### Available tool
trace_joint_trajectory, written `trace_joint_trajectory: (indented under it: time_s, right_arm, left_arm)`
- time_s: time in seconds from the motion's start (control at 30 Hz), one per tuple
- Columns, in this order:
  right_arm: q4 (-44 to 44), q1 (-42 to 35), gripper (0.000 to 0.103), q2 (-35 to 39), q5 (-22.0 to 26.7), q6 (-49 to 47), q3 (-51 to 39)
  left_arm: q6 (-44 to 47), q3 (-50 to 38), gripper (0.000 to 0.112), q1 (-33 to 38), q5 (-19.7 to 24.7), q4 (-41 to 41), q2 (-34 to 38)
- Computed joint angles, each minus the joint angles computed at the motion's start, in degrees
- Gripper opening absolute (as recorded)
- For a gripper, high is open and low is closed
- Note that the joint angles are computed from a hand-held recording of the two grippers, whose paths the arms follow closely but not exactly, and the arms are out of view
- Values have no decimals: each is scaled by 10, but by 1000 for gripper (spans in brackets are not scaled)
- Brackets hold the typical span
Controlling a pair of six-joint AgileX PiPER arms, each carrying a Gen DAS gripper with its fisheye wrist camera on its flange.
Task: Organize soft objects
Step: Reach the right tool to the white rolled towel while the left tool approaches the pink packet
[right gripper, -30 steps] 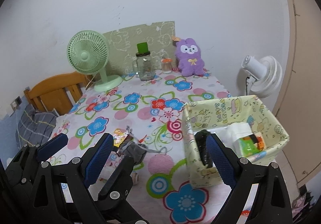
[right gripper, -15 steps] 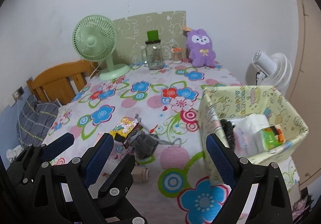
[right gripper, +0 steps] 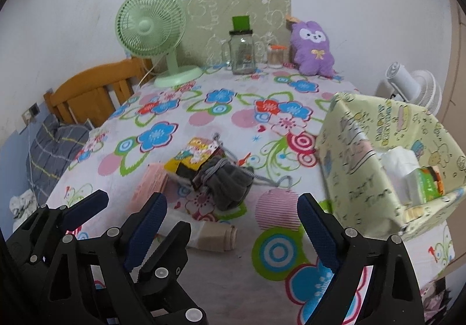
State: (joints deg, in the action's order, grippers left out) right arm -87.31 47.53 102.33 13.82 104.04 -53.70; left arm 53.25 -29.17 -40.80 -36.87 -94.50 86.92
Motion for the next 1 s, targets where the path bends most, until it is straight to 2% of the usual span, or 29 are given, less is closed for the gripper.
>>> trace_joint_trajectory:
  time_s: [0.07, 0.43, 0.7, 0.87, 1.0]
  right_arm:
    - [4, 3, 92, 10, -1, -8, -5]
    - [127, 8, 92, 62, -17, -138, -42]
    - [252, 11, 91, 97, -11, -269, -76]
    - [336, 0, 85, 114, -23, -343, -90]
    - [383, -7, 70, 117, -40, -382, -91]
  left_arm:
    - [-11, 8, 81, 10, 12, 11, 4]
    - [-58, 29, 79, 50, 44, 57, 33]
    - [-87, 31, 79, 88, 70, 92, 63]
    - [-98, 28, 80, 98, 78, 112, 73]
    - [-94, 25, 81, 103, 81, 115, 75]
